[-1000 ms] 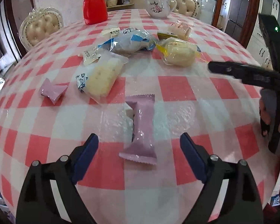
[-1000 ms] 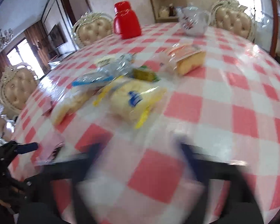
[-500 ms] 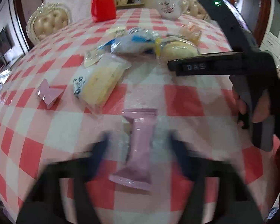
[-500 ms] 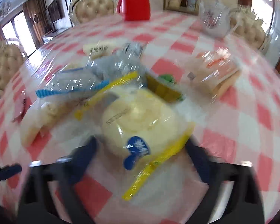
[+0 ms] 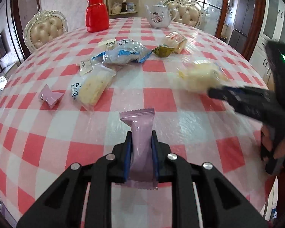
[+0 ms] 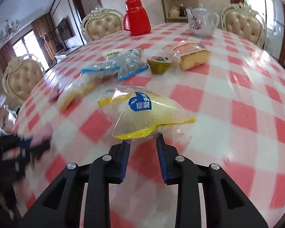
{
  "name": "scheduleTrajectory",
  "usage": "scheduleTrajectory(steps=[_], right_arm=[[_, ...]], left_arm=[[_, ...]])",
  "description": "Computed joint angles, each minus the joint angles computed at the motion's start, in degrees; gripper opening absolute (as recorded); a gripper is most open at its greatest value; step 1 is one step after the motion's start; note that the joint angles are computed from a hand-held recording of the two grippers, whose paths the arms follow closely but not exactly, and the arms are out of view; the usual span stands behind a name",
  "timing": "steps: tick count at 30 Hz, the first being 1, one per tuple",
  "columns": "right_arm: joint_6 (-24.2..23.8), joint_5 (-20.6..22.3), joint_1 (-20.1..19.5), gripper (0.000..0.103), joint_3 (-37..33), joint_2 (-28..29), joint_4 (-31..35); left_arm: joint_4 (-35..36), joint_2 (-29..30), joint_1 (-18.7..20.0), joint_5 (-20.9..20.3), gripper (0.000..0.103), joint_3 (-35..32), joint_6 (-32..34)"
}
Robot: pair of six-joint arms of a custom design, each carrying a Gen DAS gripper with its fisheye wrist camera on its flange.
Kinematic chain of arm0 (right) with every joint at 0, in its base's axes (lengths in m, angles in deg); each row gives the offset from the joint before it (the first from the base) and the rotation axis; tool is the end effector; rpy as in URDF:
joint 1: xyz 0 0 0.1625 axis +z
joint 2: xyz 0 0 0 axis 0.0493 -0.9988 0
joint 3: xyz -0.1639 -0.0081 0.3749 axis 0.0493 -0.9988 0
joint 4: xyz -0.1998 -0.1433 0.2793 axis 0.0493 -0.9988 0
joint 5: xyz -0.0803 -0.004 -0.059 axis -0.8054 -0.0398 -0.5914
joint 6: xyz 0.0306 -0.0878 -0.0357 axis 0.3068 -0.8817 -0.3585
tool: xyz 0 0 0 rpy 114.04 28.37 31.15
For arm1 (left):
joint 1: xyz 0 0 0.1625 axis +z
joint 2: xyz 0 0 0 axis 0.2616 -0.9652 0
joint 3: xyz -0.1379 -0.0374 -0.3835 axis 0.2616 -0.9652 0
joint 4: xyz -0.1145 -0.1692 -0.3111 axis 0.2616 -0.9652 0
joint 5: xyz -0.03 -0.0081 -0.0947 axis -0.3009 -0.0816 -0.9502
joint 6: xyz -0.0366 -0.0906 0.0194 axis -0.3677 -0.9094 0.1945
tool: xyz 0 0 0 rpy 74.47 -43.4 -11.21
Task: Organize snacks
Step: 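Grasp the pink wrapped bar with the left tool while the right tool grasps the bagged bun, then carry the pink bar and bun to the clear bin and release both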
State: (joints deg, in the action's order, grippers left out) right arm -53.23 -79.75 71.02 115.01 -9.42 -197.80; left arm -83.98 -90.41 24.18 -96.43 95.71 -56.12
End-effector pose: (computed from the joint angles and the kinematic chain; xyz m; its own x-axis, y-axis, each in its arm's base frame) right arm -0.0235 -0.4608 0.3141 -0.8041 0.1151 0.5833 -0.3389 0.7174 -0.6087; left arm -0.3589 -0.5352 -0.0878 -0.5486 0.6436 -0.5337 0.7948 0.5996 -0.0939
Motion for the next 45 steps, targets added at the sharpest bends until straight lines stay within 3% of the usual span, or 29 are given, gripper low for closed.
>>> scheduleTrajectory(steps=[2, 4, 5, 6, 8, 9, 11, 13, 17, 20, 21, 23, 27, 29, 35, 45], right_arm=[[-1.0, 1.1, -0.1, 0.027, 2.5, -1.8, -1.3], [-3.8, -1.8, 1.6, 0.028, 4.2, -2.5, -1.8], [-4.0, -2.0, 1.8, 0.037, 4.5, -3.6, 1.2], [-4.3, -2.2, 1.9, 0.065, 5.1, -4.2, 3.7], [-6.8, -4.2, 3.0, 0.084, 7.7, -6.2, 1.4], [-9.8, -4.8, 3.1, 0.087, 8.9, -5.7, -2.9], [-15.2, -5.6, 3.7, 0.087, 9.6, -5.9, -5.5], [-18.1, -3.4, 3.2, 0.087, 8.0, -6.7, -2.0], [-18.3, -4.5, 3.4, 0.087, -0.1, -3.3, 9.2], [-13.8, -6.3, 2.9, 0.085, -6.2, -0.5, 19.7], [-13.3, -6.4, 2.7, 0.076, -6.5, -0.3, 20.3], [-12.0, -4.6, 1.6, 0.064, -5.0, -1.0, 17.6], [-12.7, -5.2, 2.0, 0.061, 1.4, -0.8, 1.3], [-10.1, -3.1, 1.8, 0.061, 3.5, -2.5, -0.3], [-7.3, -3.0, 4.9, 0.061, 7.3, -3.6, -5.2], [-5.6, -3.0, 13.0, 0.061, 10.5, 0.8, -9.0]], left_arm=[[-0.6, -0.6, -0.1, -0.6, 0.019, 1.2, 0.0], [-0.5, -0.6, -0.3, -0.8, 0.019, 1.7, -0.1], [-0.5, -0.7, -0.3, -1.0, 0.019, 2.0, -0.2], [-0.6, -0.9, -0.4, -1.3, 0.019, 2.3, -0.4], [-0.8, -1.3, -0.4, -1.6, 0.019, 3.1, -0.4], [-1.0, -1.7, -0.5, -1.7, 0.019, 3.7, -0.2], [-1.1, -2.2, -0.6, -1.7, 0.019, 4.4, -0.1], [-1.3, -2.5, -0.8, -1.7, 0.019, 5.1, -0.2], [-1.1, -3.1, -1.0, -3.0, 0.019, 6.2, -1.7], [-1.0, -3.8, -1.2, -3.0, 0.019, 7.4, -2.8], [-1.1, -4.1, -1.3, -2.8, 0.019, 7.7, -2.9], [-1.7, -5.2, -1.7, -1.4, 0.019, 9.5, -3.4], [-2.6, -6.7, -2.4, 2.5, 0.019, 11.9, -4.4], [-2.9, -7.0, -2.5, 3.5, 0.019, 12.6, -4.9], [-5.3, -8.4, -3.7, 5.7, 0.019, 15.9, -6.1], [-9.1, -14.9, -5.1, 9.9, 0.019, 26.1, -8.1]])
